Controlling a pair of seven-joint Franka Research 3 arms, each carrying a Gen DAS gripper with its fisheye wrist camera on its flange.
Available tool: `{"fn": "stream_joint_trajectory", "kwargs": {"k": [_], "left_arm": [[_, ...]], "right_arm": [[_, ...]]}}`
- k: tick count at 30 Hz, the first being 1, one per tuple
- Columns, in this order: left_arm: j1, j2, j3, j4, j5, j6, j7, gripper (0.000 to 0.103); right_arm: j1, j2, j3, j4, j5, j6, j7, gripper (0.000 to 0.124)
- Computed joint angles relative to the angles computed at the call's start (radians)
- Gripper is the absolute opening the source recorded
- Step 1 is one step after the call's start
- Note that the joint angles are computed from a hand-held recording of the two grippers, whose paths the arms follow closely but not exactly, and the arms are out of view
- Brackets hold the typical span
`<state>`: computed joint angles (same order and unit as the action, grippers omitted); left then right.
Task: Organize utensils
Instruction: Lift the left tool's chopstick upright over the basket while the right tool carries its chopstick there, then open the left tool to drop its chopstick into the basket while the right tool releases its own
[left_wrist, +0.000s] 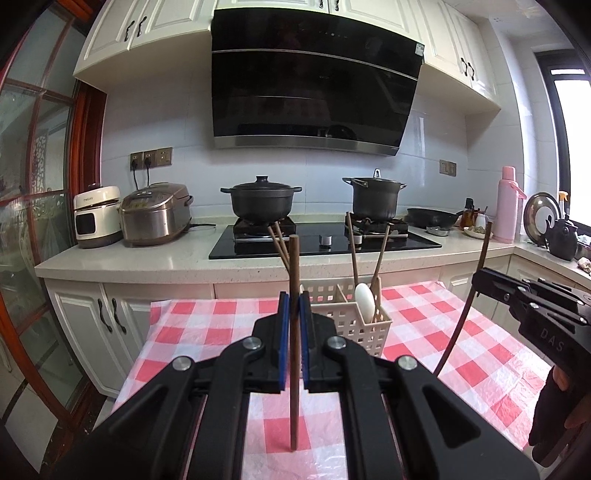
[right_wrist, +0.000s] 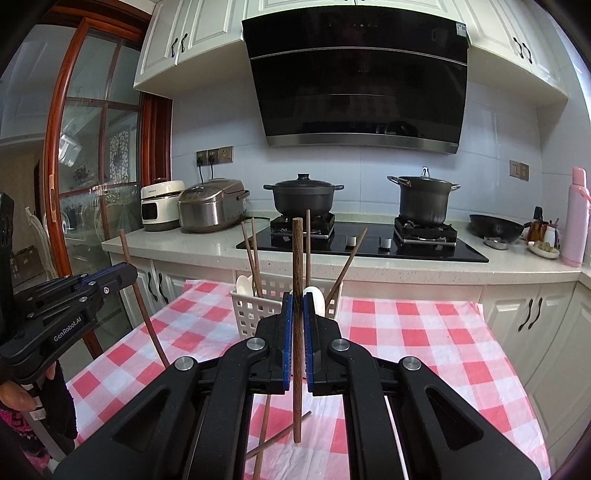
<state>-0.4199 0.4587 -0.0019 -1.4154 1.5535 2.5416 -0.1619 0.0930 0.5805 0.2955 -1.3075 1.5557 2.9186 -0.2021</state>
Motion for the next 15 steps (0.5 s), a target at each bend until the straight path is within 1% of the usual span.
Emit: {"fn": "stream_joint_trajectory", "kwargs": {"k": [7, 11, 15], "left_arm": [[0.001, 0.04, 0.009, 0.08, -0.023, 0.024, 0.066, 0.006], [0.004, 0.078, 0.021, 0.155, -0.08, 0.056, 0.133, 0.006], [-0.005, 0.126, 0.044, 0.254, -0.153, 0.067, 0.223, 0.006]], "right_arm": [[0.009, 0.042, 0.005, 0.077, -0.044, 0.016, 0.023, 0.006], [0.01, 0.086, 0.011, 0.151, -0.138, 0.015, 0.114, 0.006], [0.022, 0.147, 0.011, 0.254, -0.257, 0.014, 0.222, 0.006]]}}
